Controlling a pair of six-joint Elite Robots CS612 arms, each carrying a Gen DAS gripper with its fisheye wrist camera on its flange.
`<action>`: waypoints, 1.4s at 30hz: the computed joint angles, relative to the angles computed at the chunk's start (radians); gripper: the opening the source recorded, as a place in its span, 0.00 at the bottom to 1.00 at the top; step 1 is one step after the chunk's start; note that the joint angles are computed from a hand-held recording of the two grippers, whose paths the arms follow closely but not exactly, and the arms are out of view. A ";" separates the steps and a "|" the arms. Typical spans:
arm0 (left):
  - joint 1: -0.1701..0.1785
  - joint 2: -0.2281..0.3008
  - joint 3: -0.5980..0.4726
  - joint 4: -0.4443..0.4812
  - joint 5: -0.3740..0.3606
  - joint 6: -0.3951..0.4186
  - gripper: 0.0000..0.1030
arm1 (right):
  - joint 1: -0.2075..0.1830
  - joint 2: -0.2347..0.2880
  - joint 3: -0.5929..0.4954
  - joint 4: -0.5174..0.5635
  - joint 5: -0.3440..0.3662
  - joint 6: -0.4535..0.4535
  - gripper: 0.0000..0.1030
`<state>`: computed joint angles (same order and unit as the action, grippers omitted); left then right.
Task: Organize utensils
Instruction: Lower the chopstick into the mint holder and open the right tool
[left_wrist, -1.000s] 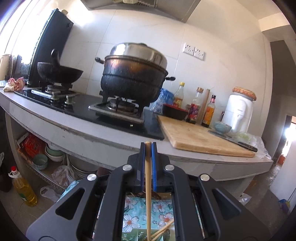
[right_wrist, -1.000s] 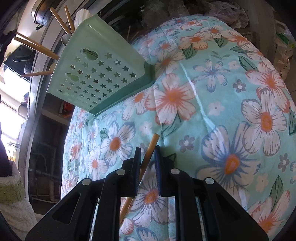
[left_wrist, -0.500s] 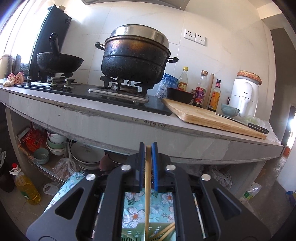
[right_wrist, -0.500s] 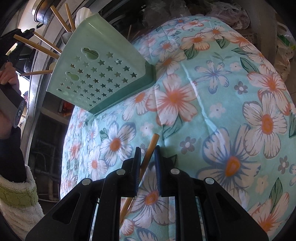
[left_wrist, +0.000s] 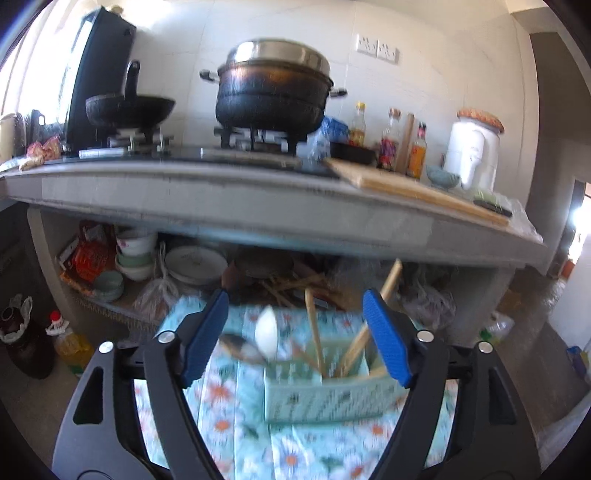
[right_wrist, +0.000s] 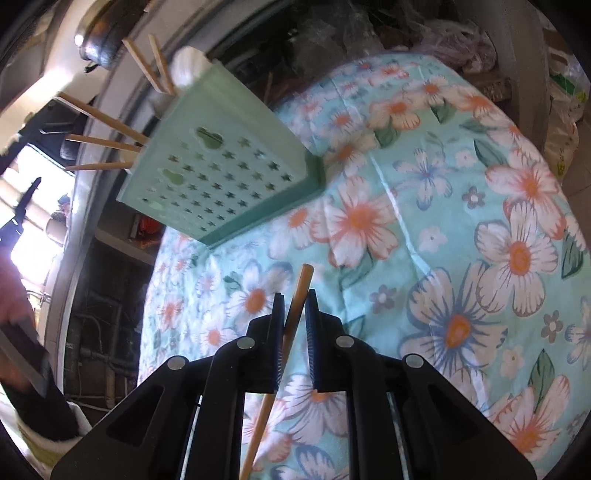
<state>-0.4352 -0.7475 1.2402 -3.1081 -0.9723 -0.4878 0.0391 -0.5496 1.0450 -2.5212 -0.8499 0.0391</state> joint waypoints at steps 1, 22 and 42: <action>-0.001 -0.016 0.031 0.023 -0.031 -0.019 0.74 | -0.002 -0.009 0.012 -0.023 0.007 0.000 0.10; -0.014 -0.096 0.295 0.201 -0.157 -0.286 0.78 | 0.030 -0.069 -0.124 -0.524 0.023 0.038 0.07; 0.001 -0.112 0.323 0.228 -0.140 -0.339 0.81 | 0.175 0.248 -0.647 -0.554 -0.555 0.051 0.08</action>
